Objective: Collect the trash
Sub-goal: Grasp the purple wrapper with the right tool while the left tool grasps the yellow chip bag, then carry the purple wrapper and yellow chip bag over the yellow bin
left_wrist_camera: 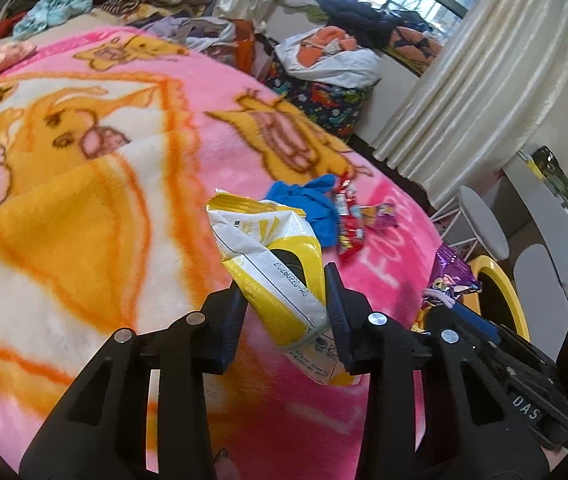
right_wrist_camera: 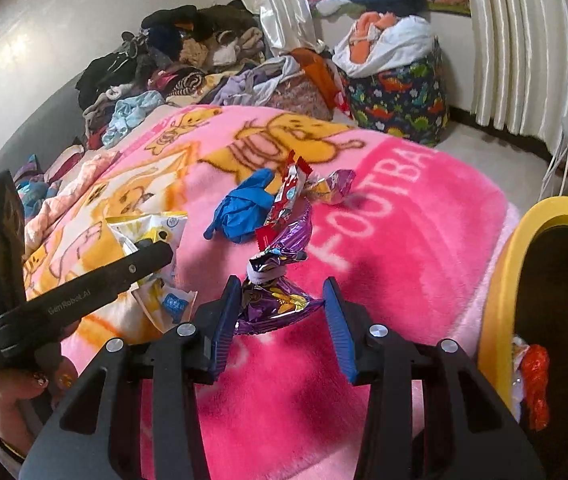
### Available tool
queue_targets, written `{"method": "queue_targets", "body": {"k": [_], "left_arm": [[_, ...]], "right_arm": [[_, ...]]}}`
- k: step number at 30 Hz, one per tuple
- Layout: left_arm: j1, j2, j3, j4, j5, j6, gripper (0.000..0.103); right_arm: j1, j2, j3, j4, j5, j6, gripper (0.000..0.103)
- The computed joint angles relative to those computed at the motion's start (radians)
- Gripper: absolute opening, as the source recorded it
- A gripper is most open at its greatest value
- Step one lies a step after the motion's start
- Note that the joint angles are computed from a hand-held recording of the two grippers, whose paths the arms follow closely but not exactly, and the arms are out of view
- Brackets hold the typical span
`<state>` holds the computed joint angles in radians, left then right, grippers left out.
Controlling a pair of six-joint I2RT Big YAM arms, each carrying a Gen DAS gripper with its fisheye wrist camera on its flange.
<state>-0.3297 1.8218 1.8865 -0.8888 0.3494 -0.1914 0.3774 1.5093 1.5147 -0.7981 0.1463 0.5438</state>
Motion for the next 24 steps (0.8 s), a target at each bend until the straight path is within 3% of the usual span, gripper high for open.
{"method": "queue_targets", "body": {"k": [24], "left_arm": [[-0.074, -0.053, 0.018, 0.037, 0.042, 0.043, 0.03]], "right_arm": [[-0.006, -0.184, -0.14, 0.025, 0.109, 0.04, 0.04]]}}
